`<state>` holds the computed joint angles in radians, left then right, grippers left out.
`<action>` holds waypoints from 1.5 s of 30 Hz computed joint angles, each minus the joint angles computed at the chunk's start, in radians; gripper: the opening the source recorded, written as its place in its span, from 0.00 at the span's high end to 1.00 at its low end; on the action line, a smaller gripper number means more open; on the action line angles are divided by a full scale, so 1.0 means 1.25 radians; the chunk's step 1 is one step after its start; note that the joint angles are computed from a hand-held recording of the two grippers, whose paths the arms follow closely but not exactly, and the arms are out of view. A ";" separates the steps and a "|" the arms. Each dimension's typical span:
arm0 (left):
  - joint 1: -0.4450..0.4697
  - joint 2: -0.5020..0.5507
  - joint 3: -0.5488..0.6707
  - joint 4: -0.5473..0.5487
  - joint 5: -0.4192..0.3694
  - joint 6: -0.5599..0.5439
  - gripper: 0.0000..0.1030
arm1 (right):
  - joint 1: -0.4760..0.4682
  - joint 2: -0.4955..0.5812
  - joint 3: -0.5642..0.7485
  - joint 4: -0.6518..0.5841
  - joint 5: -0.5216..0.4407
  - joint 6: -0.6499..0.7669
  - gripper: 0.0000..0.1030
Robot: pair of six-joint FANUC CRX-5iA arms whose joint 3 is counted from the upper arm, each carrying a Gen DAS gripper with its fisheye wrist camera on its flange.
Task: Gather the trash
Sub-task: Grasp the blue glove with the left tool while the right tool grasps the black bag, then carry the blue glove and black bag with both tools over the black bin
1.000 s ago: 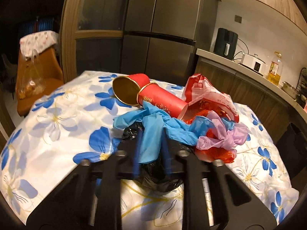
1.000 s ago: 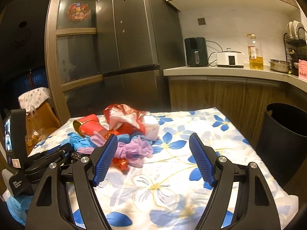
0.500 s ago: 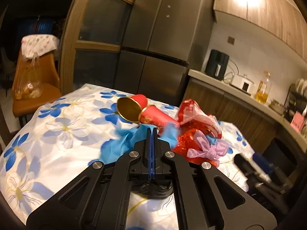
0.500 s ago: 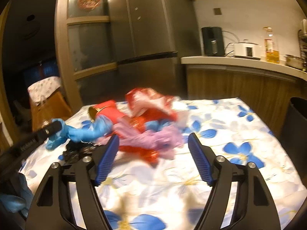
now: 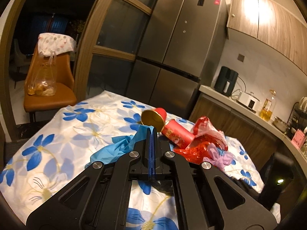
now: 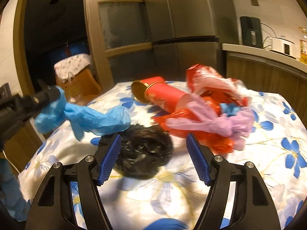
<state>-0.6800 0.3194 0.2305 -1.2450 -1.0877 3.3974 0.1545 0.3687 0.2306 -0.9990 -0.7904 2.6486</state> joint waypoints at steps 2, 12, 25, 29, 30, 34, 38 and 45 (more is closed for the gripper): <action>-0.005 -0.005 -0.003 -0.008 -0.010 0.002 1.00 | 0.013 0.003 0.002 0.022 -0.001 -0.010 0.32; -0.016 -0.009 -0.005 -0.013 -0.031 0.002 1.00 | 0.043 0.036 0.033 0.112 -0.030 -0.080 0.62; -0.038 -0.008 0.008 -0.028 -0.058 -0.012 1.00 | -0.030 -0.021 -0.012 -0.026 -0.081 0.075 0.89; -0.050 -0.005 0.015 -0.036 -0.064 -0.018 1.00 | -0.071 -0.048 -0.033 -0.071 -0.099 0.111 0.89; -0.054 -0.005 0.017 -0.040 -0.065 -0.019 1.00 | -0.081 -0.054 -0.038 -0.081 -0.100 0.119 0.89; -0.066 0.002 0.032 -0.048 -0.064 -0.027 1.00 | -0.125 -0.077 -0.054 -0.124 -0.102 0.144 0.89; -0.075 0.019 0.061 -0.048 -0.043 -0.047 1.00 | -0.159 -0.089 -0.057 -0.147 -0.095 0.149 0.89; -0.088 0.062 0.126 -0.050 -0.001 -0.092 1.00 | -0.216 -0.092 -0.053 -0.181 -0.063 0.159 0.89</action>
<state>-0.7901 0.3968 0.3874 -1.3080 -1.0894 3.2825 -0.1160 0.2535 0.1638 -1.2251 -0.8696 2.8478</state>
